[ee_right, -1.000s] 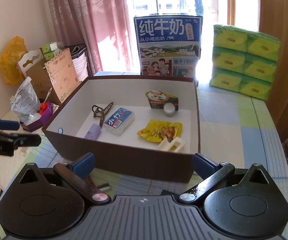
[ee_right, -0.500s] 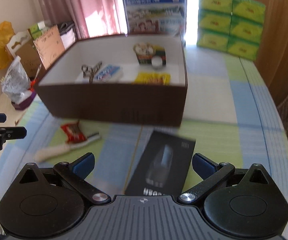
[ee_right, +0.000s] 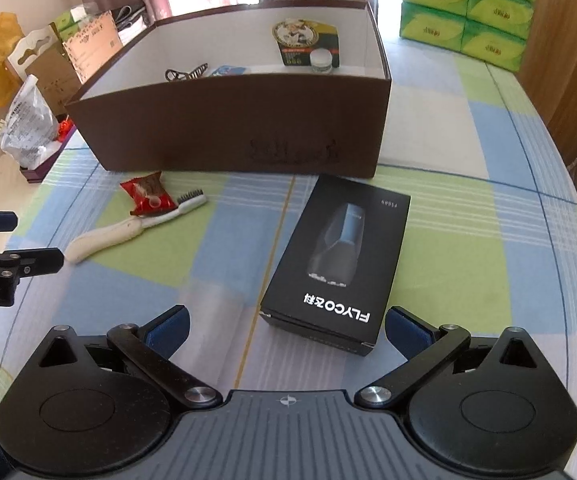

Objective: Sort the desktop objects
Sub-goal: 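Withdraw both tools from the box toward the remaining table items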

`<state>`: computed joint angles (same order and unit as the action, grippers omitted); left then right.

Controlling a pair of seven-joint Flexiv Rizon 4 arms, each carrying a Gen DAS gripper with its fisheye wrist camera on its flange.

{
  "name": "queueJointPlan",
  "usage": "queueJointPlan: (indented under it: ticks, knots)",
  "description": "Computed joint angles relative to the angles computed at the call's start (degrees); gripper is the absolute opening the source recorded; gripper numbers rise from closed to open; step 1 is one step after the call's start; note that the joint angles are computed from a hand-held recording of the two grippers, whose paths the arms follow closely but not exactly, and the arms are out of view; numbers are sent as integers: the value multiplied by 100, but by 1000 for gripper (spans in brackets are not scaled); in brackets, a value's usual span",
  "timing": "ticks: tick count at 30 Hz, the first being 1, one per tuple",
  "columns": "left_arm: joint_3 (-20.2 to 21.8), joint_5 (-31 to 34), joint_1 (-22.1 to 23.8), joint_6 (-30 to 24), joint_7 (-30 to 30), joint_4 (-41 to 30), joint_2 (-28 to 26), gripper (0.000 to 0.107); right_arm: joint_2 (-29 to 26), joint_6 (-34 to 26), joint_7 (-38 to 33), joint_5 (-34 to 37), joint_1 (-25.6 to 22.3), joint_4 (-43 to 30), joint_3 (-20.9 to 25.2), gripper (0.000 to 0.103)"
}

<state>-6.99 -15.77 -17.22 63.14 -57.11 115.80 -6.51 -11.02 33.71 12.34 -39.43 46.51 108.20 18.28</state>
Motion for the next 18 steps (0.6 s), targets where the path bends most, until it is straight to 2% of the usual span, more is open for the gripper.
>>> queueJointPlan:
  ticks: [13, 18]
  knots:
    - [2, 166, 17, 12, 19, -56, -168, 92, -53, -239, 239, 107, -32, 47, -53, 101]
    - [-47, 38, 50, 19, 179, -98, -260, 92, -40, -241, 276, 140, -107, 100, -58, 101]
